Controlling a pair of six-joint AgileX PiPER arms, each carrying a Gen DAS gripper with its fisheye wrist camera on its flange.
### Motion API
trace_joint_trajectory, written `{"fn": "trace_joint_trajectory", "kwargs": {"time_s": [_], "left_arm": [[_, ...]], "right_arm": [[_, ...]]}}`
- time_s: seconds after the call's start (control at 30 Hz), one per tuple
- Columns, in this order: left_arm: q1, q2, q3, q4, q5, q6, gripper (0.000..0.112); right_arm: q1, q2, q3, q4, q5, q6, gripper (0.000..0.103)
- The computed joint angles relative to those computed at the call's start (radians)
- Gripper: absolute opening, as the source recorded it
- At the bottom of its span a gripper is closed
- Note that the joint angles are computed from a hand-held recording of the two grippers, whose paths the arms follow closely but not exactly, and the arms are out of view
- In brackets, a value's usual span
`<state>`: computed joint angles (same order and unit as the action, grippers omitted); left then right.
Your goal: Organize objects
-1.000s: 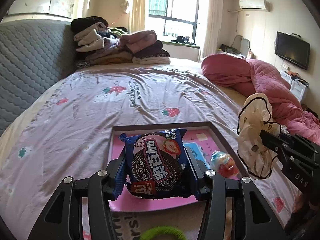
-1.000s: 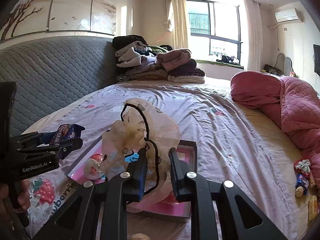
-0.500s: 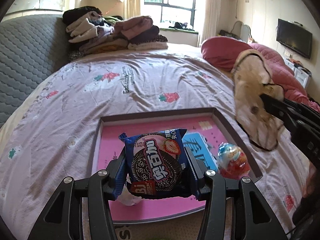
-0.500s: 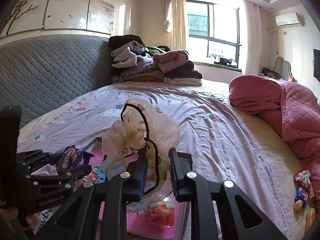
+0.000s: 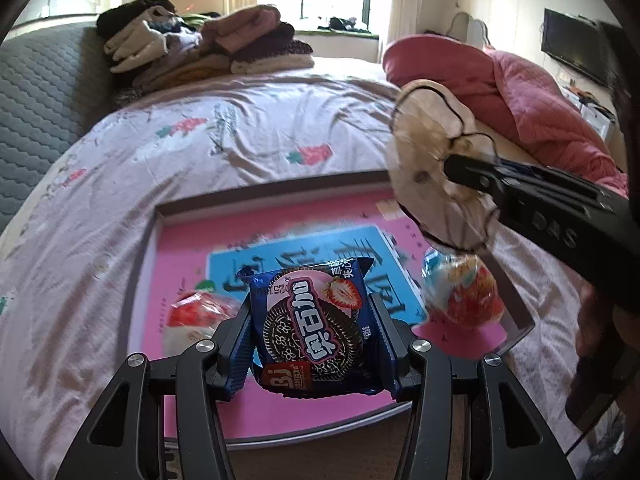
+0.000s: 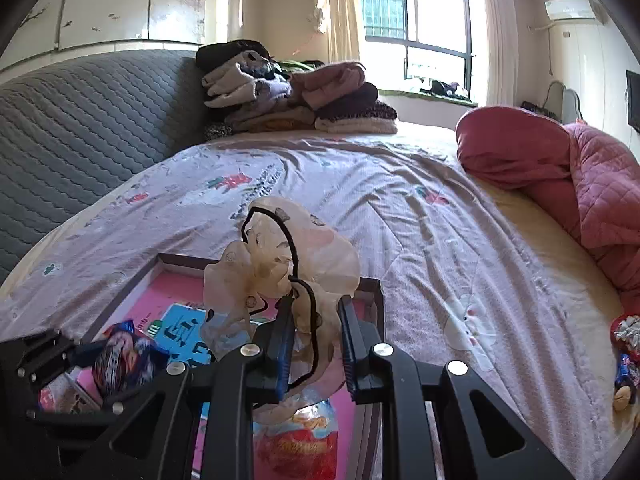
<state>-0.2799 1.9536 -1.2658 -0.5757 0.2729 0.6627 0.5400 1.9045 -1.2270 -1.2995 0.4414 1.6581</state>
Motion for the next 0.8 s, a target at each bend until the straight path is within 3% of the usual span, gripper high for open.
{"fn": "trace_joint_trajectory", "kwargs": {"time_s": [0.2, 0.5, 0.8], "left_arm": [[-0.012, 0.031, -0.012, 0.05, 0.005, -0.038, 0.053], [-0.012, 0.086, -0.069, 0.163, 0.065, -0.148, 0.053], [-0.019, 0.121, -0.102, 0.189, 0.105, -0.175, 0.053]], "right_arm": [[-0.045, 0.063, -0.045, 0.103, -0.041, -0.103, 0.022], [-0.053, 0.161, -0.14, 0.234, 0.001, -0.258, 0.022], [-0.019, 0.234, -0.258, 0.353, 0.153, -0.432, 0.023]]}}
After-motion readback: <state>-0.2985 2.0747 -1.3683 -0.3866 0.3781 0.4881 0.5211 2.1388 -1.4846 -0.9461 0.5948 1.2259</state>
